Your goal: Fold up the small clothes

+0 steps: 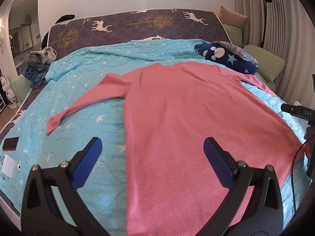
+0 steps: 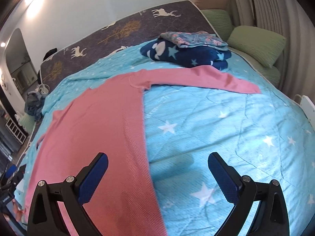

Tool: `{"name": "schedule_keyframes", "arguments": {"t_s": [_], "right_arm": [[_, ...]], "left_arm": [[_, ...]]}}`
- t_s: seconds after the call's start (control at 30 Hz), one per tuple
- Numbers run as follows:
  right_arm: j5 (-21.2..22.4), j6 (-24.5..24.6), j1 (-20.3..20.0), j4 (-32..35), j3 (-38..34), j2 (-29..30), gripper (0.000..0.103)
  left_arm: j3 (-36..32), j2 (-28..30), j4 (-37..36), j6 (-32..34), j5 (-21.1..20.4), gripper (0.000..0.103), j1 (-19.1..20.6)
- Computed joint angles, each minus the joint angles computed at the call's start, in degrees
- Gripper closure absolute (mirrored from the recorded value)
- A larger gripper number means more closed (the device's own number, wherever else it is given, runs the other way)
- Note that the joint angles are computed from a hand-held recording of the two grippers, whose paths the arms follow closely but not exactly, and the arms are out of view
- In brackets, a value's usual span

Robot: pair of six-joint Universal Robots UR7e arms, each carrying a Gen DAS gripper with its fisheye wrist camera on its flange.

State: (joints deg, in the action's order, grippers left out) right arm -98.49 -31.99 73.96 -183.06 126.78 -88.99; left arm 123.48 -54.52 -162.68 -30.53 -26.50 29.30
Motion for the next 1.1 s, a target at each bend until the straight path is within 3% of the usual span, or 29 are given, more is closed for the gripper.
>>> {"name": "schedule_keyframes", "arguments": {"t_s": [0.13, 0.33, 0.57, 0.73, 0.83, 1.1], "right_arm": [[0.05, -4.83, 1.05, -5.90, 2.66, -1.05, 0.000], [1.43, -8.20, 4.04, -11.41, 5.61, -2.47, 0.000], [0.66, -12.26, 7.85, -22.32, 8.39, -0.59, 0.000], [-2.75, -11.76, 10.15, -18.92, 7.27, -0.18, 0.000], [-2.56, -11.86, 10.67, -18.17, 7.36, -0.21, 0.000], [-2.95, -11.72, 12.01, -19.40, 7.83, 0.49, 0.000]], "left_arm": [[-0.26, 0.54, -2.35, 1.59, -0.90, 0.001, -0.33], [-1.20, 1.50, -3.44, 1.74, -1.92, 0.001, -0.86], [-2.02, 0.38, 2.02, -7.48, -3.40, 0.001, -1.15], [-2.59, 0.72, 5.39, -10.72, -0.81, 0.001, -2.14], [-3.09, 1.19, 8.02, -12.25, 1.33, 0.001, -2.82], [-4.09, 2.77, 6.46, -9.46, 1.11, 0.001, -3.36]]}}
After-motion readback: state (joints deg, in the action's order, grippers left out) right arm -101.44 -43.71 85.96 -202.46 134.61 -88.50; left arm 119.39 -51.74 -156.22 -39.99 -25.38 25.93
